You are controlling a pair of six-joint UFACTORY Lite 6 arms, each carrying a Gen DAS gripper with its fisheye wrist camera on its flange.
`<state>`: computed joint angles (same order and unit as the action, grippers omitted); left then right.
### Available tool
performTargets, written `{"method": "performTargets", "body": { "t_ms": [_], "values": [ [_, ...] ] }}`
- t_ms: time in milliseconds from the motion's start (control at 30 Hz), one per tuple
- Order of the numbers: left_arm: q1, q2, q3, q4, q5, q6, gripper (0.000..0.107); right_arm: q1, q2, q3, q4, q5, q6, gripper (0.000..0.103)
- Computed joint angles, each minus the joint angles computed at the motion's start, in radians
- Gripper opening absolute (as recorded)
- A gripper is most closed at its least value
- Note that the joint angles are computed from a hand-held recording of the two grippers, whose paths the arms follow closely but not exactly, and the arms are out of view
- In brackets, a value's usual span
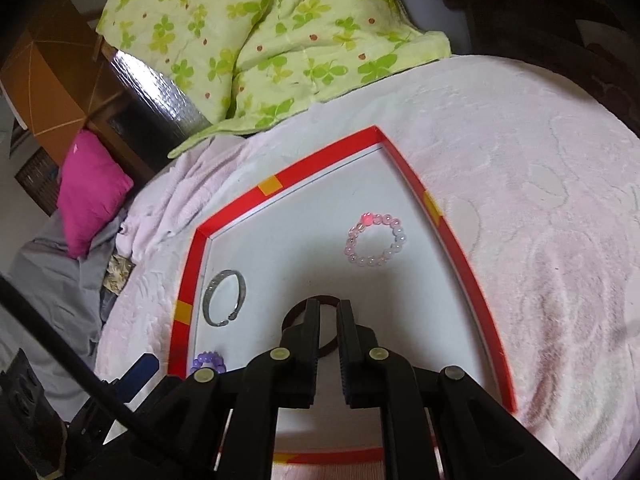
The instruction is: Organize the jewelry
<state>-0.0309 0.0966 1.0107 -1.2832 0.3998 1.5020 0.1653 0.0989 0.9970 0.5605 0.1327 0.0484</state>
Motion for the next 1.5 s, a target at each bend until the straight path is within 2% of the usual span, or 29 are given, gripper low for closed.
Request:
{"method": "performTargets", "body": {
  "t_ms": [33,100,200,267,333,533,767,900,1100,1333,1400,1500],
  "values": [
    [0.003,-0.009,-0.007,0.003,0.001,0.000,0.060,-0.001,-0.025,-0.015,-0.012,0.007,0.014,0.013],
    [0.010,-0.025,-0.018,0.006,-0.010,-0.001,0.063,-0.005,-0.073,-0.041,-0.001,0.022,0.013,0.029],
    [0.027,-0.045,-0.027,0.038,-0.026,-0.032,0.064,-0.010,-0.158,-0.095,0.042,0.027,-0.016,0.045],
    [0.053,-0.071,-0.045,0.039,-0.023,-0.027,0.066,-0.005,-0.199,-0.116,-0.057,0.032,0.078,0.046],
    [0.081,-0.097,-0.064,0.039,-0.021,-0.015,0.068,-0.007,-0.224,-0.129,-0.063,0.052,0.077,0.046],
    [0.176,-0.174,-0.130,0.061,0.036,0.023,0.068,-0.042,-0.296,-0.180,-0.027,0.092,0.022,0.046],
    [0.266,-0.278,-0.247,0.114,0.102,0.045,0.068,-0.149,-0.488,-0.320,0.121,0.153,-0.130,0.045],
    [0.296,-0.382,-0.339,0.136,0.147,0.073,0.068,-0.233,-0.618,-0.416,0.172,0.224,-0.196,0.046],
    [0.317,-0.534,-0.471,0.206,0.252,0.045,0.068,-0.426,-0.784,-0.567,0.264,0.402,-0.342,0.046],
    [0.188,-0.645,-0.571,0.262,0.223,-0.003,0.068,-0.509,-0.766,-0.625,0.328,0.457,-0.503,0.045],
    [0.170,-0.635,-0.569,0.254,0.228,-0.004,0.069,-0.496,-0.716,-0.614,0.344,0.441,-0.532,0.045],
    [0.143,-0.608,-0.557,0.236,0.251,-0.014,0.068,-0.418,-0.649,-0.594,0.285,0.383,-0.456,0.043]
  ]
}}
